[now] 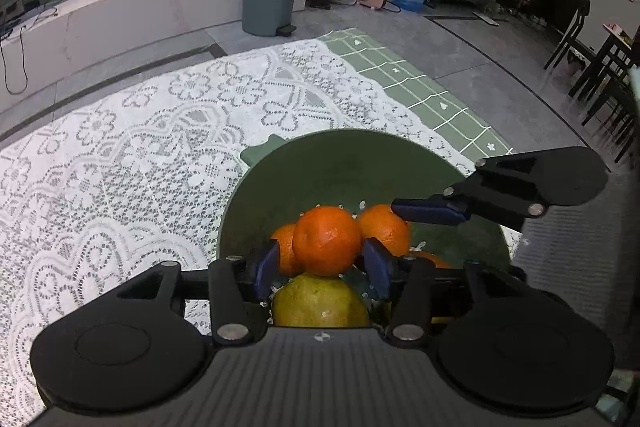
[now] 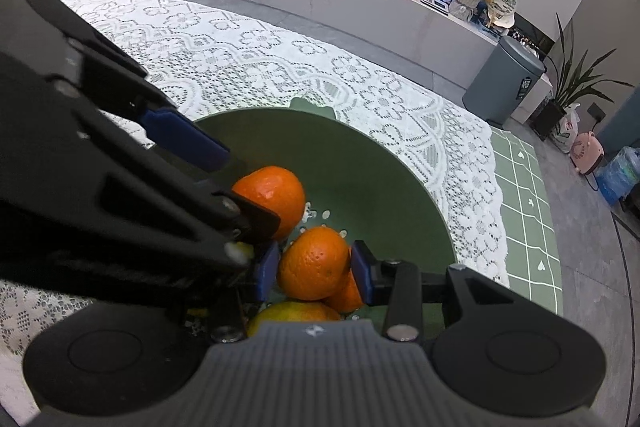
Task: Organize fruits
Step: 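Lower the left gripper's orange into the colander and open while the right gripper releases its orange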
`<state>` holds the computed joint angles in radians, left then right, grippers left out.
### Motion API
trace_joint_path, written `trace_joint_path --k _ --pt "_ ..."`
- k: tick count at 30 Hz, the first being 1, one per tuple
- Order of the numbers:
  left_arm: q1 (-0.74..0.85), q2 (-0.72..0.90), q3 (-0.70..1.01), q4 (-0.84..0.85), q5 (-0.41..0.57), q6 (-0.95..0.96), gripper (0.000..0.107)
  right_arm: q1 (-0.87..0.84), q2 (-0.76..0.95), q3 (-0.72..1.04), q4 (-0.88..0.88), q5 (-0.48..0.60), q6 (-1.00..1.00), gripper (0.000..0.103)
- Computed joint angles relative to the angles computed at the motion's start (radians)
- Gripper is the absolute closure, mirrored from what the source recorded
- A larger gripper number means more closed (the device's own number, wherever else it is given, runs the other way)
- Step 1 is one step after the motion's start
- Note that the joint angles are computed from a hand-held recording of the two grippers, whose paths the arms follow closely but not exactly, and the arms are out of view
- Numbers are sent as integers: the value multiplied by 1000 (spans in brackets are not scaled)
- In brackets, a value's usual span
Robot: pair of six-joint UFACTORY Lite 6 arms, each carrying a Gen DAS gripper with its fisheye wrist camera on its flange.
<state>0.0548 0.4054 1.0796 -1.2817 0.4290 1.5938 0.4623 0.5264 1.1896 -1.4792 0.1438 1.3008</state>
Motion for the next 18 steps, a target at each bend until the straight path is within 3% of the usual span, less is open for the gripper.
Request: trace_joint_path --k 6,18 --pt "21 -111 -80 -69 16 84 45 1 10 34 266 24 -217 66" --pt "74 -228 -167 -64 27 86 44 20 -1 20 159 124 -88 64"
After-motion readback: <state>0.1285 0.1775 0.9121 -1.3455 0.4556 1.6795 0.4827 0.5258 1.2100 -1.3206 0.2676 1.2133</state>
